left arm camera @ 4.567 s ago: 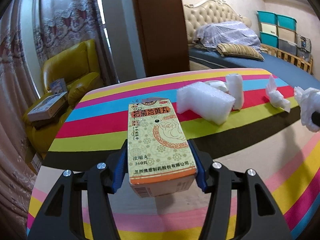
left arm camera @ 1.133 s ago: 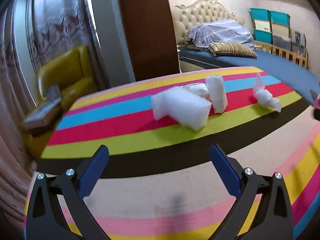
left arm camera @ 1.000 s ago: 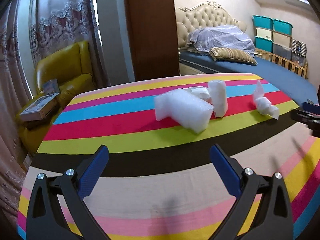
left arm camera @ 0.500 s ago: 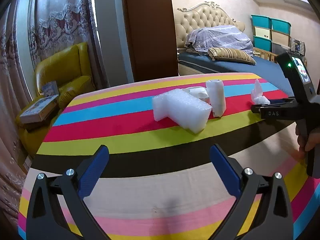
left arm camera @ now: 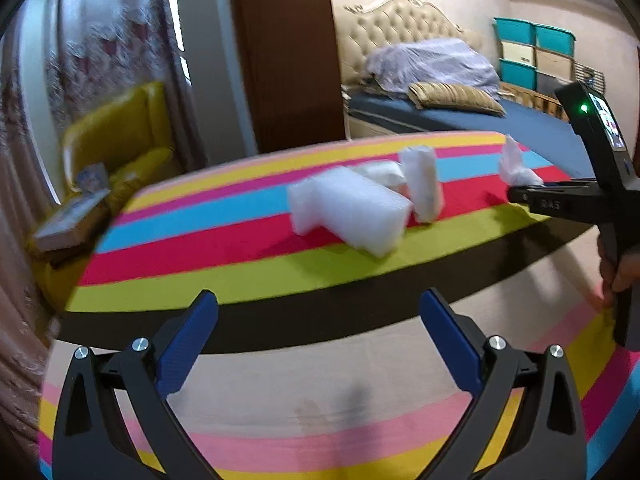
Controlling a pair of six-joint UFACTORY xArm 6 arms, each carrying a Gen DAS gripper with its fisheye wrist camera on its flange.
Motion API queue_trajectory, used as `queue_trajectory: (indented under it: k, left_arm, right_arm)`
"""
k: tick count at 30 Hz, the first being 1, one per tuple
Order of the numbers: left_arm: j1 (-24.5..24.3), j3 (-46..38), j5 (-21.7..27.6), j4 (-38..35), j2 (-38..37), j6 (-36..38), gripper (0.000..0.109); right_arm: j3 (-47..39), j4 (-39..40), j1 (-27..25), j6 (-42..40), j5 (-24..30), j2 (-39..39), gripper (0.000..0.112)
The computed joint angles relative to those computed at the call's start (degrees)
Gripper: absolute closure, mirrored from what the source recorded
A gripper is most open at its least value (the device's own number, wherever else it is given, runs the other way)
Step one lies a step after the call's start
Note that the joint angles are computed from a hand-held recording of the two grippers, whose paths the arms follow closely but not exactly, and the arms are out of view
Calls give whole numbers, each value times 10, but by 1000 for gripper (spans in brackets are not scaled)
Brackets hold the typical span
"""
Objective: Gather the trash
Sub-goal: 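Grasp the white foam block with the left tool while the right holds the tissue, then lift the foam block and tissue and carry them toward the pink wastebasket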
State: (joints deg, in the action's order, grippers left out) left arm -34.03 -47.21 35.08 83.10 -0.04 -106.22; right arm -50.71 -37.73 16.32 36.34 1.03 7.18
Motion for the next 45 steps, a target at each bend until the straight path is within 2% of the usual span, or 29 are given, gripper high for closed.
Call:
queue_trajectory:
  k: [4,6,9,12,18,21,22,23,24,26,32,34,37,39,45]
  left_arm:
    - [43,-29,-82,-18,27,-16,11]
    - [56,-54,-98,-38,49,-8,11]
    - [71,-91,-120,-78,86,7,12]
    - [72,-123,-116,-95,113,11,12]
    - [70,-194,-73,-140,164,40,12]
    - [71,-230,-53,-194,194,91,28]
    - [73,-237,-56,-212,203,108,37]
    - [76,-236,-63,-220,205,118,52]
    - [80,-231,-76,-236,206,134,61]
    - [84,-206,-97,-201,186,105,69]
    - [61,-88,-85,-85,85,26,72]
    - [47,-48,-69,-61,53,7,72]
    - [30,-2,-39,-31,11,-23,72]
    - [23,11,-25,-22,-2,-36,72]
    - [33,19,-34,-44,-7,-22,72]
  right_arm:
    - [-7,-43,1,34,8,1,84]
    - [-8,-71,1,60,8,0,84]
    - [-7,-69,2,59,9,0,84]
    - [-6,-57,2,48,6,0,84]
    - [-5,-55,2,44,6,0,84]
    - [-6,-56,2,45,5,0,84]
    - [-5,-45,3,35,4,0,84]
    - [-3,-30,3,22,3,-1,84]
    - [-2,-19,4,14,2,-1,84]
    - [2,-1,3,-2,-4,-2,84]
    - [7,9,3,-13,-12,-4,84]
    - [8,19,4,-23,-12,-5,84]
    - [6,-9,1,-2,-12,-5,84]
    - [2,-46,-2,29,-8,-5,84]
    - [-2,-96,-7,81,-5,-5,84]
